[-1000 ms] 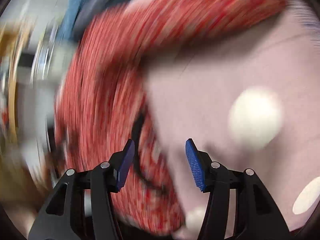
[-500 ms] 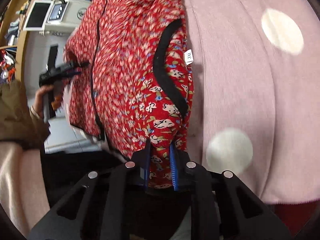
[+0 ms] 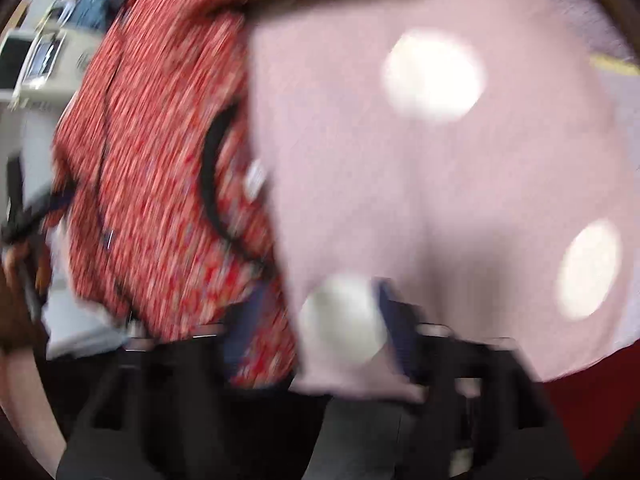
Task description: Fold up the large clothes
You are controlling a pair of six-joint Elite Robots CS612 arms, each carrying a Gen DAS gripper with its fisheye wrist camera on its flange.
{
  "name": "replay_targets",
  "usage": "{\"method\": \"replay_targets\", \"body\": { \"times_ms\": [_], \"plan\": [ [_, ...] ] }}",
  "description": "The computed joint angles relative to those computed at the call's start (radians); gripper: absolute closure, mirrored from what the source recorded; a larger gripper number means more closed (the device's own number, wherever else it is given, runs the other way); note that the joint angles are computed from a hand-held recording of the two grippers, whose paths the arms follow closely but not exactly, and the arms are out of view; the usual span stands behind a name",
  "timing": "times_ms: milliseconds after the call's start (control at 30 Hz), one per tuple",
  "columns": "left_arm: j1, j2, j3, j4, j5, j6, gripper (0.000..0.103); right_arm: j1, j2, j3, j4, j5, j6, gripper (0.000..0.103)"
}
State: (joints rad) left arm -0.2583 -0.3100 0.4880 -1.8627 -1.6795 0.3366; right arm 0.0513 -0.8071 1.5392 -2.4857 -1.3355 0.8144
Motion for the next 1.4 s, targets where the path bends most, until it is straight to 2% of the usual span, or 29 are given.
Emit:
{"method": "replay_targets", "body": {
  "times_ms": [133,200,300,433,567,633,800,867,1033,1067,1100,1167,1200,1233,1400],
  "plan": [
    [-0.015,-0.041,0.085,-0.036,0.013,0.045,0.006,-0.041,-0.009,-0.001,-0.022,-0.085,0.048,0.039],
    [-0.023,-0.055,0.123,-0.037,0.043,0.063,0.006,-0.059,-0.003,-0.020,-0.014,-0.128,0.074,0.039],
    [-0.030,-0.072,0.167,-0.029,0.071,0.068,0.006,-0.084,0.007,-0.052,-0.010,-0.164,0.113,0.039],
    [-0.035,-0.095,0.237,-0.080,0.087,0.111,0.005,-0.108,0.014,-0.098,0.017,-0.247,0.115,0.039],
    [-0.049,-0.081,0.200,0.007,0.114,0.077,0.005,-0.128,0.043,-0.178,0.091,-0.331,0.132,0.039],
    [-0.052,-0.039,0.116,0.071,0.129,0.081,0.004,-0.145,0.054,-0.207,0.108,-0.359,0.143,0.039],
    [-0.060,-0.022,0.071,0.126,0.137,0.072,0.004,-0.161,0.108,-0.309,0.185,-0.414,0.155,0.039],
    [-0.060,0.008,0.014,0.156,0.139,0.072,0.004,-0.170,0.116,-0.320,0.205,-0.417,0.150,0.039],
    [-0.067,-0.034,0.087,0.122,0.141,0.063,0.004,-0.179,0.147,-0.342,0.242,-0.405,0.176,0.039],
    [-0.067,-0.030,0.072,0.147,0.140,0.065,0.004,-0.178,0.146,-0.334,0.233,-0.404,0.172,0.039],
    [-0.065,0.001,0.030,0.135,0.141,0.066,0.004,-0.177,0.144,-0.323,0.218,-0.408,0.166,0.041],
    [-0.065,0.003,0.020,0.152,0.140,0.065,0.004,-0.171,0.137,-0.296,0.175,-0.417,0.161,0.052],
    [-0.065,-0.002,0.027,0.151,0.140,0.064,0.004,-0.170,0.127,-0.275,0.148,-0.417,0.165,0.059],
    [-0.060,0.015,0.007,0.153,0.139,0.070,0.004,-0.168,0.117,-0.255,0.123,-0.421,0.175,0.068],
    [-0.059,0.014,0.013,0.141,0.136,0.076,0.004,-0.157,0.051,-0.129,-0.021,-0.437,0.246,0.079]
  ]
}}
